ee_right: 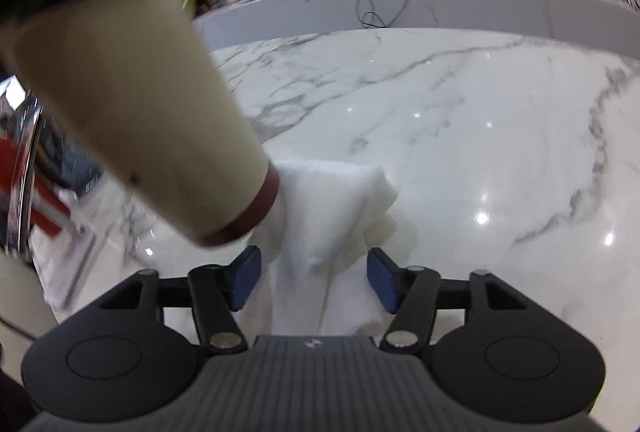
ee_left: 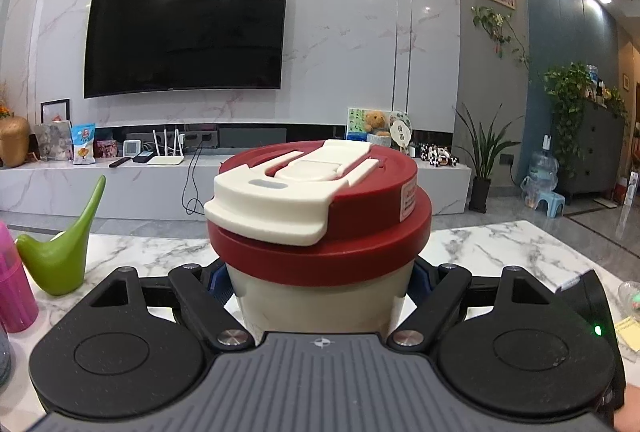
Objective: Clean container
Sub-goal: 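Rub the cloth in the right tool across the tumbler base while the left tool holds it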
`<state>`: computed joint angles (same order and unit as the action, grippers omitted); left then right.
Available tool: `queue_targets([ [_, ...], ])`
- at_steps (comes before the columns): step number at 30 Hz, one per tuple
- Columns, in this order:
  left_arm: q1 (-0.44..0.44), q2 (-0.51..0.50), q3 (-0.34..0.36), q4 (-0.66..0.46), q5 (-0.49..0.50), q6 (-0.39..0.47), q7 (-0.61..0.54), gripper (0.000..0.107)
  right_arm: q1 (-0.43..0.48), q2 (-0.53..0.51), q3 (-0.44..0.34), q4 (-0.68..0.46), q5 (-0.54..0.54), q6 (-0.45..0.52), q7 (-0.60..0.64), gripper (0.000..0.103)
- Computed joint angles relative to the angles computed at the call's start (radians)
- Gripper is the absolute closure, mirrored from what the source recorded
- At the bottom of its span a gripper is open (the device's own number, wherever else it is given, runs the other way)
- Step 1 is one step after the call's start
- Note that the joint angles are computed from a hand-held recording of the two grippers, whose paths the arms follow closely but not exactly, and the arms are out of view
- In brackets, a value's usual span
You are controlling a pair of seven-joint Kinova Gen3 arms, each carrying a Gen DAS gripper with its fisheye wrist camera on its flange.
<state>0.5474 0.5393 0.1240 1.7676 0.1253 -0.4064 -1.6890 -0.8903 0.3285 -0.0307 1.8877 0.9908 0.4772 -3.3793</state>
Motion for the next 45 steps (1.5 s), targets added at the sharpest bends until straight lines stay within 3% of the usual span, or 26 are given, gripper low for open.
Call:
queue_targets([
  [5,0.003,0.009,0.004,-0.018,0.006,0.002,0.006,0.028,-0.045,0.056,-0.022,-0.057,0.003,0.11,0.107,0.038],
  [10,-0.036,0.004,0.036,-0.006,-0.043,-0.005,0.042,0.028,-0.093,0.09,-0.015,-0.068,0.071,0.174,0.1,0.042],
  [14,-0.072,-0.007,0.061,0.014,-0.088,-0.014,0.073,0.028,-0.081,0.082,-0.024,-0.052,0.094,0.168,0.079,0.066],
  [17,-0.077,-0.004,0.064,0.012,-0.105,-0.019,0.087,0.028,-0.073,0.068,-0.022,-0.026,0.124,0.143,0.025,0.075],
  [31,-0.075,0.006,0.06,0.023,-0.128,-0.056,0.12,0.028,0.002,-0.016,-0.107,0.058,0.34,0.083,-0.217,0.076],
  [40,-0.189,0.015,0.171,0.036,-0.29,-0.068,0.268,0.028,0.039,-0.013,-0.125,0.068,0.404,0.017,-0.337,0.076],
  [45,-0.145,0.01,0.119,0.035,-0.273,-0.078,0.265,0.028,0.065,-0.001,-0.135,0.06,0.446,-0.023,-0.391,0.076],
])
